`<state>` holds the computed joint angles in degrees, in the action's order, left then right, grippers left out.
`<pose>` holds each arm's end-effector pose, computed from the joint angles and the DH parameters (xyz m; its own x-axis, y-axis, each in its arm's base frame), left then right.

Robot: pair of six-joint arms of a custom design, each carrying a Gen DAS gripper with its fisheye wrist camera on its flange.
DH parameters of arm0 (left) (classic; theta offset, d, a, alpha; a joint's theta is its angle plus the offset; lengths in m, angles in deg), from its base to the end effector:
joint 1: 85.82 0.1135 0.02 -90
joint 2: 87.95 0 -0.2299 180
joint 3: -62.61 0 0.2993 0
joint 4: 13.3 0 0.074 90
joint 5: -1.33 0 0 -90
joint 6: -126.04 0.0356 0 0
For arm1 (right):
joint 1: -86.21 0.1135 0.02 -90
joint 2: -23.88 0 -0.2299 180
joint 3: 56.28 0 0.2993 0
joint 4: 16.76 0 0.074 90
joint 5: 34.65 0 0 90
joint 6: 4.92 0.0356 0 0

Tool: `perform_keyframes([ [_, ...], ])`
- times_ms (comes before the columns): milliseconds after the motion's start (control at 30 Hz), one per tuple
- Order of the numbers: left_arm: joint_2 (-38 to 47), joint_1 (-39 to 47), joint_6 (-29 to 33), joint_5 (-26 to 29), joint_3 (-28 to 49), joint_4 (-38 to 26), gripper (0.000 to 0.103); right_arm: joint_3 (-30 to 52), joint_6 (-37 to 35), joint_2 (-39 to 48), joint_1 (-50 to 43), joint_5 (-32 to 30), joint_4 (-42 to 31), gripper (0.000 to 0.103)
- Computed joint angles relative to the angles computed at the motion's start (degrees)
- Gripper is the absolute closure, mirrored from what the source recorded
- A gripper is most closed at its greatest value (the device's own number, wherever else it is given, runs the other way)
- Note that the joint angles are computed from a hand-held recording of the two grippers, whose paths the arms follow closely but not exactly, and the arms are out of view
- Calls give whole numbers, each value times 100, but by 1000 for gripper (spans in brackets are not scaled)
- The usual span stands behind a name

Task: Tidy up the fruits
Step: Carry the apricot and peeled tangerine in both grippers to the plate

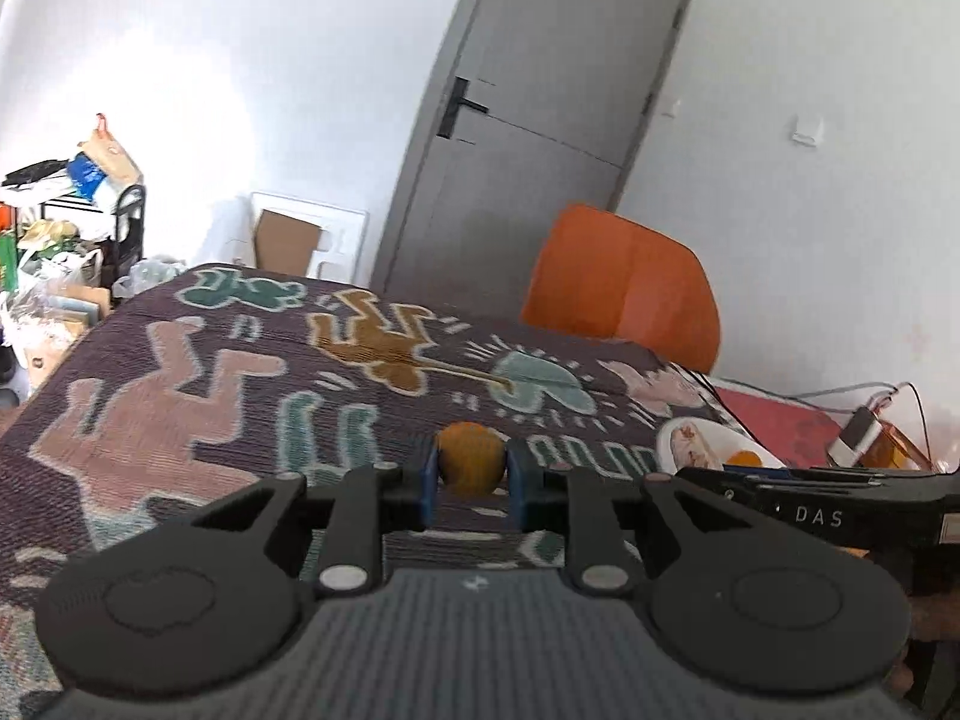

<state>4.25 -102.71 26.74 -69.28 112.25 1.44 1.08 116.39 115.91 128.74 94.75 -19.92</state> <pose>0.3261 -0.1114 0.0906 -0.5304 0.0017 -0.8478 0.4756 0.8285 -0.2958 0.2765 0.2230 0.1107 -0.4656 0.1178 -0.8771 0.1042 0.9915 0.0779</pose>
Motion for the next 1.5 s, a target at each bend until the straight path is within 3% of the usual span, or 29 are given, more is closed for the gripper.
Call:
perform_keyframes([
  [433, -62, -868, -38, -494, 98, -119, 81, -1589, 574, -1434, 15, 488, 256, 67],
  [900, 446, -1646, -118, -913, 589, -135, 81, -3060, 967, -3059, -398, 489, 141, 67],
  [1233, 1061, -2008, -128, -1001, 1188, -207, 81, -3634, 991, -3749, -876, 275, 49, 67],
  [1500, 1552, -2262, -115, -1037, 1688, -321, 81, -3784, 950, -3817, -1024, 119, 188, 67],
])
